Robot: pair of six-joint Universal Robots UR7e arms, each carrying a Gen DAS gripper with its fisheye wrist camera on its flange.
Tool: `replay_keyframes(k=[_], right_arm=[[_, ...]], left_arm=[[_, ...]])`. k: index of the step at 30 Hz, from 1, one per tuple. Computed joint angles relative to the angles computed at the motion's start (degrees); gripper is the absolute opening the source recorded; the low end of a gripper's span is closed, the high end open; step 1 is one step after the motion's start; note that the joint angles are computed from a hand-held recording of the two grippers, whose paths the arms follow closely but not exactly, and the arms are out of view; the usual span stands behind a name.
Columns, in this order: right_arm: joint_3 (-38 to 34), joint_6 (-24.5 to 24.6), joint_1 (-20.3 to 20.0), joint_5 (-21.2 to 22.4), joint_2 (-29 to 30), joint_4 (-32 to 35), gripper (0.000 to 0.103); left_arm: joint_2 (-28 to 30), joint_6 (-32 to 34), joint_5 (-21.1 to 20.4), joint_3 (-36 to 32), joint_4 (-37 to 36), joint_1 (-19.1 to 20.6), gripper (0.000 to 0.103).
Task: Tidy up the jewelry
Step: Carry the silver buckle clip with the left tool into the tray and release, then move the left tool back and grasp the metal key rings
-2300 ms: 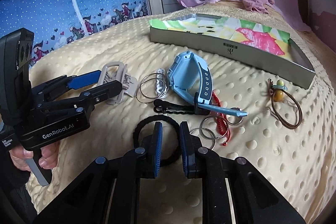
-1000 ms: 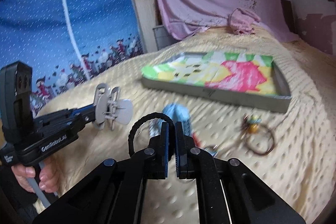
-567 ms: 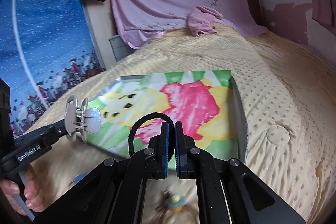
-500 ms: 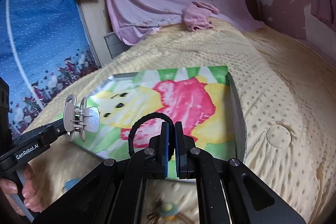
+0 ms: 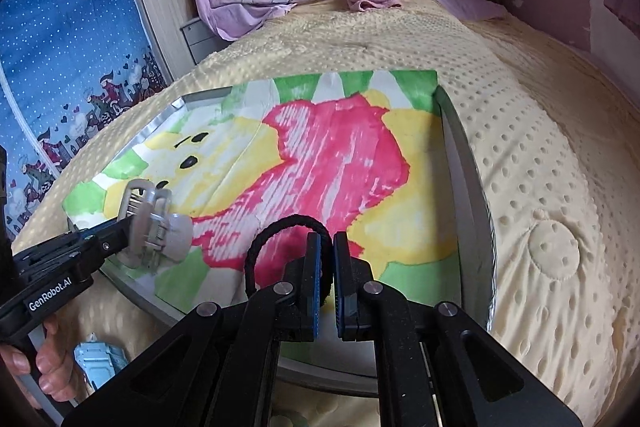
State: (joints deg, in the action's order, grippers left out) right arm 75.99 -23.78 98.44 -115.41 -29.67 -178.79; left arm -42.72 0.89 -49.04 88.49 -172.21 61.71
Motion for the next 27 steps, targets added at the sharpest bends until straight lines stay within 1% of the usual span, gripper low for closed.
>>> replay_keyframes(k=[1, 2, 4, 5, 6, 7, 8, 9, 10, 11, 13, 14, 16, 18, 21, 22, 24, 27], right_arm=[[0.22, 0.19, -0.13, 0.05, 0.00, -0.24, 0.007], [0.67, 0.09, -0.25, 0.31, -0.20, -0.67, 0.007], [2.10, -0.62, -0.39, 0.91, -0.91, -2.30, 0.007], [2.89, -1.00, -0.36, 1.05, -1.28, -3.32, 0.007], [3.90, -1.31, -0.36, 1.62, -1.69, -4.67, 0.009], [4.85, -1.43, -0.41, 2.01, -2.20, -5.86, 0.016], [5.88, -1.64, -0.42, 2.46, -2.60, -7.51, 0.021], [6.92, -1.92, -0.46, 2.92, -3.02, -9.30, 0.034], [8.58, -2.40, -0.42, 3.57, -3.60, -12.40, 0.045], [9.90, -2.89, -0.37, 4.13, -4.05, -14.73, 0.048], [12.58, -3.90, -0.16, 5.17, -5.34, -18.42, 0.051], [13.77, -4.19, -0.01, 5.37, -5.81, -20.12, 0.055], [16.69, -4.95, 0.33, 5.77, -6.88, -25.16, 0.077], [19.74, -5.82, 0.66, 6.58, -7.86, -30.42, 0.085], [23.33, -6.72, 1.17, 7.47, -9.30, -35.39, 0.088], [24.71, -7.03, 1.36, 7.92, -9.78, -37.23, 0.092], [27.93, -7.83, 1.70, 9.20, -10.78, -41.52, 0.097], [31.51, -9.84, 2.42, 9.96, -11.38, -47.10, 0.098]], left_arm=[[-0.09, 0.38, 0.10, 0.45, -0.98, -0.12, 0.028], [0.01, 0.64, 1.16, 0.71, -2.00, -0.40, 0.034], [-0.18, 1.90, 1.45, 1.90, -5.04, -0.85, 0.060], [-0.21, 2.43, 1.62, 2.25, -6.36, -0.91, 0.064], [-0.24, 2.94, 1.94, 2.76, -7.99, -1.10, 0.065], [-0.41, 3.38, 1.91, 3.33, -9.27, -1.24, 0.065], [-0.73, 3.40, 1.89, 3.99, -10.11, -1.40, 0.065], [-0.95, 3.35, 1.99, 4.52, -10.90, -1.53, 0.066], [-1.34, 3.58, 2.12, 5.65, -12.79, -1.83, 0.070], [-1.63, 4.17, 2.05, 6.44, -14.44, -2.01, 0.074], [-2.05, 5.86, 2.36, 8.13, -18.48, -2.63, 0.086], [-2.31, 7.04, 2.51, 9.17, -20.96, -3.02, 0.089], [-3.20, 8.65, 2.32, 11.30, -24.50, -3.71, 0.098], [-4.05, 9.55, 2.74, 13.53, -28.15, -4.53, 0.103], [-5.05, 12.44, 3.63, 16.99, -34.73, -5.67, 0.103], [-5.35, 13.88, 4.29, 18.40, -37.31, -6.24, 0.103], [-6.10, 15.43, 4.43, 20.77, -40.58, -6.92, 0.103], [-7.08, 18.13, 4.82, 24.76, -46.14, -8.23, 0.103]])
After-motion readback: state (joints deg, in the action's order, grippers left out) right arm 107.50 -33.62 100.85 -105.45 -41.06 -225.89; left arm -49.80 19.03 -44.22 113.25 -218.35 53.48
